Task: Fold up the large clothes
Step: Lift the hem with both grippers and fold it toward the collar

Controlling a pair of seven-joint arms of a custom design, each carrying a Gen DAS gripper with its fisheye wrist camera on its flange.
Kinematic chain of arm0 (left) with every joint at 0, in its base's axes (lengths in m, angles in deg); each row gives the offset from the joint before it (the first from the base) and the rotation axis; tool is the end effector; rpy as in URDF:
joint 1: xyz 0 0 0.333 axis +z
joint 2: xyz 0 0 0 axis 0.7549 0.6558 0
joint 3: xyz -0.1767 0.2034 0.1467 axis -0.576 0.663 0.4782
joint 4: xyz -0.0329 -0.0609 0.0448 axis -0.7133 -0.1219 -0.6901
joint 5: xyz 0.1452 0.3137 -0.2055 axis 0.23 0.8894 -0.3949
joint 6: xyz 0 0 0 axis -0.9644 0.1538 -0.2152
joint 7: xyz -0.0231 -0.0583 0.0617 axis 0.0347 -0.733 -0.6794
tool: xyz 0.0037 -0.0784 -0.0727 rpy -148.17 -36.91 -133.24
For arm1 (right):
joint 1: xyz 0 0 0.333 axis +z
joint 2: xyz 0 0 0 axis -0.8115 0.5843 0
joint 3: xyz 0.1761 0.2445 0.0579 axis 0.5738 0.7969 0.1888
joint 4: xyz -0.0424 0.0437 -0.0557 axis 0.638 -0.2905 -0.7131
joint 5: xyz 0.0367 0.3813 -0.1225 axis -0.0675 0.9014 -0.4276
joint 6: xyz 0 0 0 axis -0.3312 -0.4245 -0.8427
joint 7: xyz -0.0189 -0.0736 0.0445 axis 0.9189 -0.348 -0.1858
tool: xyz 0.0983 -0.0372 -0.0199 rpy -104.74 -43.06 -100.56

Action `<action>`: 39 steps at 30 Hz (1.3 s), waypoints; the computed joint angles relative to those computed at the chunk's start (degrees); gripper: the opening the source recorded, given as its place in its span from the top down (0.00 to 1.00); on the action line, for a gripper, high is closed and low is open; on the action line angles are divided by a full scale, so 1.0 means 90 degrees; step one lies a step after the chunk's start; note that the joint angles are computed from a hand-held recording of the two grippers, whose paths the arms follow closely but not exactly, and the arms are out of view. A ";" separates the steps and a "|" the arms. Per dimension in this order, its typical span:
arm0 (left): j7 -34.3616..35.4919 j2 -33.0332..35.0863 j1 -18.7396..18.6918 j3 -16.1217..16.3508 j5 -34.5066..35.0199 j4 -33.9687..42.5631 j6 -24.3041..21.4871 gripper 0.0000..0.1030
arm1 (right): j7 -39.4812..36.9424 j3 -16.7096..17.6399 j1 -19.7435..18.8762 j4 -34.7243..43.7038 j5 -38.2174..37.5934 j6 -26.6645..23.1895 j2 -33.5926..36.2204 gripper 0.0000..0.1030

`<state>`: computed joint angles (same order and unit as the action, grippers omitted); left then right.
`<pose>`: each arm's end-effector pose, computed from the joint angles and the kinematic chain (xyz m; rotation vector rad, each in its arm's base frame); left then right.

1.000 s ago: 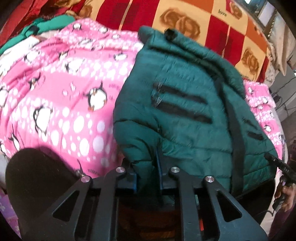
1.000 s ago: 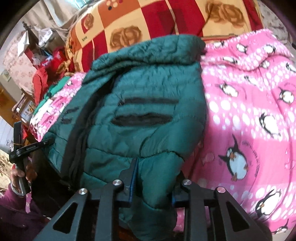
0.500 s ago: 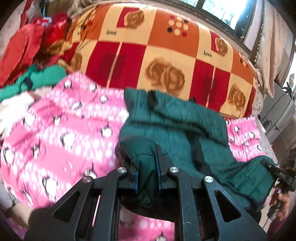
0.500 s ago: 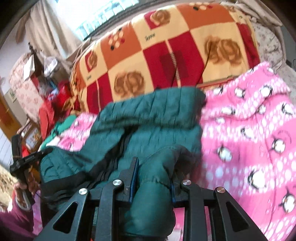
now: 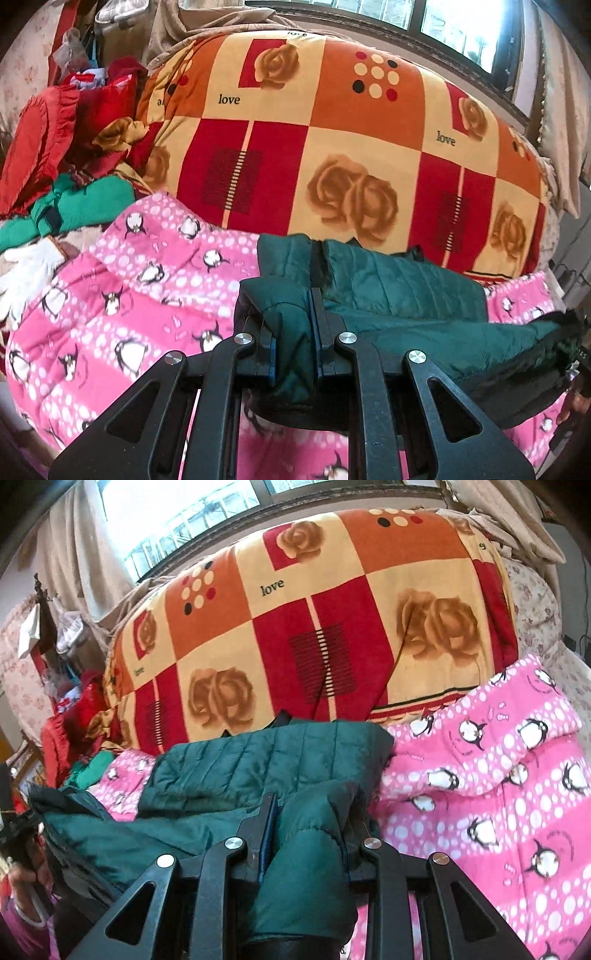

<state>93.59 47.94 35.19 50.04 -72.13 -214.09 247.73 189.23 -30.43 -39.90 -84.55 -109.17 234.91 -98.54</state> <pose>0.4985 -0.0850 0.4784 -1.7343 1.7476 -1.0806 0.4014 0.2904 0.4929 -1.4469 1.7794 -0.5841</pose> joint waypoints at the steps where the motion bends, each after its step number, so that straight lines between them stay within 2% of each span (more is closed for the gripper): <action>1: -0.0147 0.0085 0.0149 -0.0140 0.0150 0.0075 0.0018 0.87 | -0.0030 -0.0011 -0.0035 0.0085 -0.0025 -0.0025 0.0107 0.75; 5: -0.0871 0.0487 0.0727 -0.0627 0.0892 0.0441 0.0097 0.87 | -0.0185 -0.0179 -0.0069 0.0431 -0.0055 -0.0123 0.0504 0.75; 7: -0.1596 0.0730 0.1257 -0.1029 0.1701 0.0648 0.0120 0.87 | -0.0262 -0.0271 -0.0054 0.0606 -0.0086 -0.0193 0.0683 0.75; 9: -0.2627 0.0994 0.1839 -0.1424 0.2842 0.0892 0.0075 0.87 | -0.0372 -0.0366 -0.0015 0.0793 -0.0089 -0.0305 0.0866 0.75; 11: -0.3256 0.1245 0.1978 -0.1446 0.3538 0.1162 -0.0023 0.87 | -0.0524 -0.0468 0.0038 0.1033 -0.0078 -0.0460 0.1093 0.75; 14: -0.4283 0.1639 0.1875 -0.1200 0.4699 0.1613 -0.0190 0.87 | -0.0711 -0.0649 0.0126 0.1375 -0.0056 -0.0544 0.1442 0.75; 17: -0.5023 0.2055 0.1510 -0.0782 0.5513 0.2138 -0.0485 0.87 | -0.0922 -0.0821 0.0224 0.1751 0.0038 -0.0635 0.1827 0.75; 26: -0.5283 0.3264 0.0625 0.0078 0.5479 0.3507 -0.1184 0.87 | -0.1532 -0.1358 0.0471 0.2737 0.0713 -0.0607 0.2981 0.75; 32: -0.5478 0.3921 0.0193 0.0498 0.5629 0.4272 -0.1472 0.87 | -0.1317 -0.1699 0.0622 0.3188 0.0630 -0.0456 0.3529 0.75; 37: -0.5700 0.4350 0.0005 0.0683 0.5778 0.4677 -0.1737 0.86 | -0.1212 -0.1914 0.0695 0.3478 0.0905 -0.0241 0.4062 0.74; 39: -0.5733 0.4421 -0.0029 0.0710 0.5834 0.4754 -0.1818 0.86 | -0.1052 -0.2041 0.0755 0.3512 0.0891 0.0008 0.4203 0.69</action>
<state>41.99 87.72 34.93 56.43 -19.62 -171.30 231.37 179.76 -48.80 -33.11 -52.94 -101.15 234.98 -60.71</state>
